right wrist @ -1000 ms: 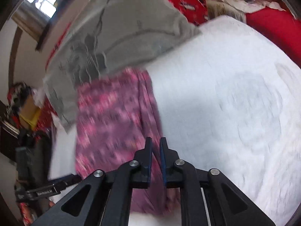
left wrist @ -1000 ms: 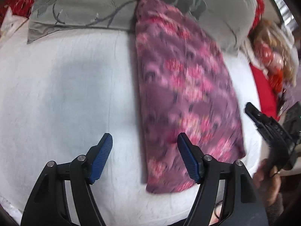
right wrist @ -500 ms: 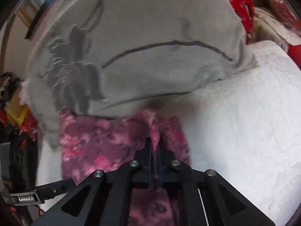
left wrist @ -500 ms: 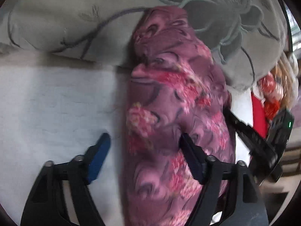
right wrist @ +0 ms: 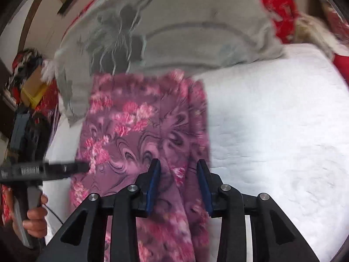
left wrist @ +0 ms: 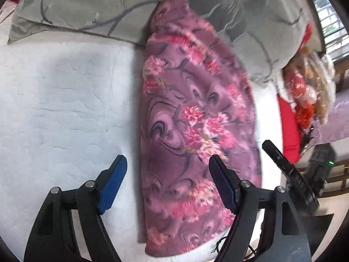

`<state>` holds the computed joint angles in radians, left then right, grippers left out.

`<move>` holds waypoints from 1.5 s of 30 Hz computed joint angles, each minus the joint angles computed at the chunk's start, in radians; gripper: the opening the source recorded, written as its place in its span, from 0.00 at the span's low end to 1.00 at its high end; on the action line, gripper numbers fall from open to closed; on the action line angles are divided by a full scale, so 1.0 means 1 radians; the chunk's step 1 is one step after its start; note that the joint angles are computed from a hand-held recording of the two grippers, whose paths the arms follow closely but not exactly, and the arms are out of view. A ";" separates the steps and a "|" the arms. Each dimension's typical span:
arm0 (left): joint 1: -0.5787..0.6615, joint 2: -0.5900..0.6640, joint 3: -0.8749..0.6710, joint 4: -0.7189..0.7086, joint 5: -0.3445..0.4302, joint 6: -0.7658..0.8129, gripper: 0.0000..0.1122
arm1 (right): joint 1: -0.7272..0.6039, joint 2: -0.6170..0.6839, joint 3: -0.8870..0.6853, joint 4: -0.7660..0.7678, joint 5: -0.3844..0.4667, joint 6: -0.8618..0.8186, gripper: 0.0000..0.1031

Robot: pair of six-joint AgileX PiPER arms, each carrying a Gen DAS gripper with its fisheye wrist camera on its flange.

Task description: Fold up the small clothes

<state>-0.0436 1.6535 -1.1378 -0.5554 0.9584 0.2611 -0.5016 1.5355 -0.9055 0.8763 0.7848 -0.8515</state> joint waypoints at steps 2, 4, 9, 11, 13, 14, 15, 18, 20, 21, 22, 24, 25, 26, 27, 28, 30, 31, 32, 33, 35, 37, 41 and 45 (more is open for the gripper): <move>0.059 0.002 0.008 -0.054 0.031 0.039 0.69 | -0.094 0.020 -0.006 0.066 0.065 0.005 0.53; 0.106 0.062 0.002 -0.134 0.074 0.066 0.69 | -0.152 0.102 -0.038 0.123 0.144 0.009 0.54; 0.092 0.105 0.015 -0.246 0.100 0.083 0.78 | -0.152 0.251 -0.029 0.304 0.226 -0.103 0.61; 0.078 0.105 0.010 -0.266 0.111 0.085 0.78 | -0.133 0.268 -0.025 0.364 0.234 -0.106 0.66; 0.044 0.074 0.017 -0.215 0.070 0.034 0.64 | -0.085 0.255 -0.045 0.325 0.193 -0.059 0.63; 0.025 0.055 0.026 -0.174 0.050 0.013 0.54 | -0.037 0.231 -0.060 0.257 0.146 -0.019 0.48; -0.011 0.052 0.014 -0.116 0.025 -0.032 0.39 | 0.007 0.209 -0.067 0.200 0.103 0.014 0.36; -0.014 0.004 0.048 -0.114 -0.001 -0.015 0.25 | 0.063 0.099 -0.017 0.162 0.005 0.008 0.24; 0.014 -0.039 0.074 -0.126 0.019 -0.004 0.23 | 0.085 0.037 0.014 0.161 -0.031 0.029 0.22; 0.008 -0.070 0.085 -0.100 0.016 -0.021 0.23 | 0.097 0.009 0.028 0.157 -0.044 0.039 0.22; -0.005 -0.091 0.095 -0.078 0.001 -0.031 0.23 | 0.114 -0.022 0.044 0.150 -0.061 0.049 0.22; -0.022 -0.164 0.122 -0.009 -0.011 -0.062 0.23 | 0.140 -0.103 0.087 0.121 -0.086 0.074 0.21; -0.023 -0.190 0.133 0.011 -0.008 -0.074 0.23 | 0.132 -0.127 0.097 0.115 -0.075 0.076 0.20; -0.020 -0.224 0.147 0.027 -0.002 -0.083 0.23 | 0.145 -0.169 0.119 0.113 -0.074 0.089 0.19; -0.030 -0.250 0.163 0.039 -0.007 -0.099 0.23 | 0.148 -0.177 0.119 0.113 -0.068 0.094 0.18; -0.010 -0.291 0.183 0.048 0.010 -0.095 0.23 | 0.151 -0.201 0.131 0.110 -0.058 0.101 0.18; 0.048 -0.348 0.215 0.051 0.049 -0.064 0.23 | 0.179 -0.256 0.163 0.097 -0.057 0.131 0.18; 0.070 -0.377 0.233 0.054 0.063 -0.054 0.23 | 0.195 -0.279 0.179 0.094 -0.056 0.146 0.18; 0.118 -0.408 0.259 0.052 0.083 -0.013 0.23 | 0.226 -0.299 0.197 0.093 -0.067 0.167 0.18; 0.165 -0.437 0.281 0.052 0.107 0.022 0.23 | 0.245 -0.321 0.217 0.095 -0.069 0.177 0.18; 0.248 -0.491 0.340 0.052 0.143 0.085 0.23 | 0.293 -0.363 0.266 0.113 -0.084 0.193 0.18; 0.334 -0.528 0.392 0.049 0.173 0.157 0.23 | 0.339 -0.394 0.325 0.152 -0.102 0.184 0.18; 0.462 -0.514 0.491 0.083 0.176 0.260 0.26 | 0.414 -0.408 0.421 0.162 -0.163 0.214 0.18; 0.600 -0.483 0.482 0.020 0.242 0.382 0.31 | 0.442 -0.358 0.446 0.075 -0.225 0.298 0.28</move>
